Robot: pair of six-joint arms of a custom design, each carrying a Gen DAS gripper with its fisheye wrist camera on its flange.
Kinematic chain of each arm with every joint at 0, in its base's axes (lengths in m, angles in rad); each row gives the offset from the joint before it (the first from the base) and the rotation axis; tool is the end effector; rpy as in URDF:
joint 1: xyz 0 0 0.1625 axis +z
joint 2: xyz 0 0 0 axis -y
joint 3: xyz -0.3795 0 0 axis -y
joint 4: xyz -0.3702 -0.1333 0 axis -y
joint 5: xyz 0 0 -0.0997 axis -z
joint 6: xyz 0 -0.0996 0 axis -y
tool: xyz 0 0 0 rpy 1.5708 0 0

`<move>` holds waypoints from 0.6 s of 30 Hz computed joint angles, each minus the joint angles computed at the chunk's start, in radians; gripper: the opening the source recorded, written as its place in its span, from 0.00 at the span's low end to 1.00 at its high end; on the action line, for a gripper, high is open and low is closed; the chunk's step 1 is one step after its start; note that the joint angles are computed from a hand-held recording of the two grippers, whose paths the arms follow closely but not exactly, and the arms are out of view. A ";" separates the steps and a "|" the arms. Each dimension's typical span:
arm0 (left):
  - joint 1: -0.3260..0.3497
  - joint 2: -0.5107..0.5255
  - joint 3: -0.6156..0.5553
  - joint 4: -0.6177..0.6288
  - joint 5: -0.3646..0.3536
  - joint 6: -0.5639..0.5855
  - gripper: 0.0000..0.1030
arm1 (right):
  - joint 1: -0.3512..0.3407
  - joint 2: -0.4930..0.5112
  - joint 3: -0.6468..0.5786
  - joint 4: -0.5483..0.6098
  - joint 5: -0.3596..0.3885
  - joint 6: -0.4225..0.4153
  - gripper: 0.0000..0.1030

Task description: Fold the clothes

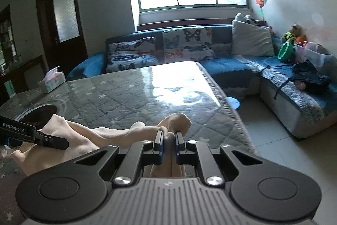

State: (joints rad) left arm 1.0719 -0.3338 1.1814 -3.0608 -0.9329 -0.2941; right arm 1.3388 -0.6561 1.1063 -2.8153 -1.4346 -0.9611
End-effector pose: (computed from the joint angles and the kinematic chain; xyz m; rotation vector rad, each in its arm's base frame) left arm -0.1808 -0.7343 0.0050 -0.0182 2.5915 -1.1192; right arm -0.0351 -0.7873 0.2349 1.0047 -2.4224 1.0101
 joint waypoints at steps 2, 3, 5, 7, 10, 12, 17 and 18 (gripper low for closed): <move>-0.002 0.018 -0.035 0.022 -0.008 0.008 0.20 | -0.004 0.002 -0.011 -0.005 -0.003 0.004 0.09; -0.003 0.027 -0.053 0.034 -0.012 0.014 0.20 | -0.007 0.005 -0.020 -0.007 -0.005 0.007 0.09; -0.005 0.045 -0.089 0.059 -0.020 0.026 0.20 | -0.010 0.010 -0.034 -0.010 -0.009 0.010 0.09; -0.007 0.066 -0.126 0.084 -0.024 0.034 0.20 | -0.013 0.016 -0.050 -0.015 -0.011 0.013 0.09; -0.010 0.105 -0.198 0.133 -0.034 0.040 0.20 | -0.017 0.026 -0.076 -0.018 -0.017 0.016 0.09; -0.012 0.134 -0.252 0.170 -0.042 0.045 0.20 | -0.019 0.037 -0.099 -0.020 -0.025 0.020 0.09; -0.014 0.206 -0.386 0.261 -0.063 0.053 0.20 | -0.028 0.055 -0.139 -0.028 -0.042 0.030 0.09; -0.014 0.219 -0.411 0.278 -0.069 0.054 0.20 | -0.029 0.057 -0.144 -0.029 -0.044 0.032 0.09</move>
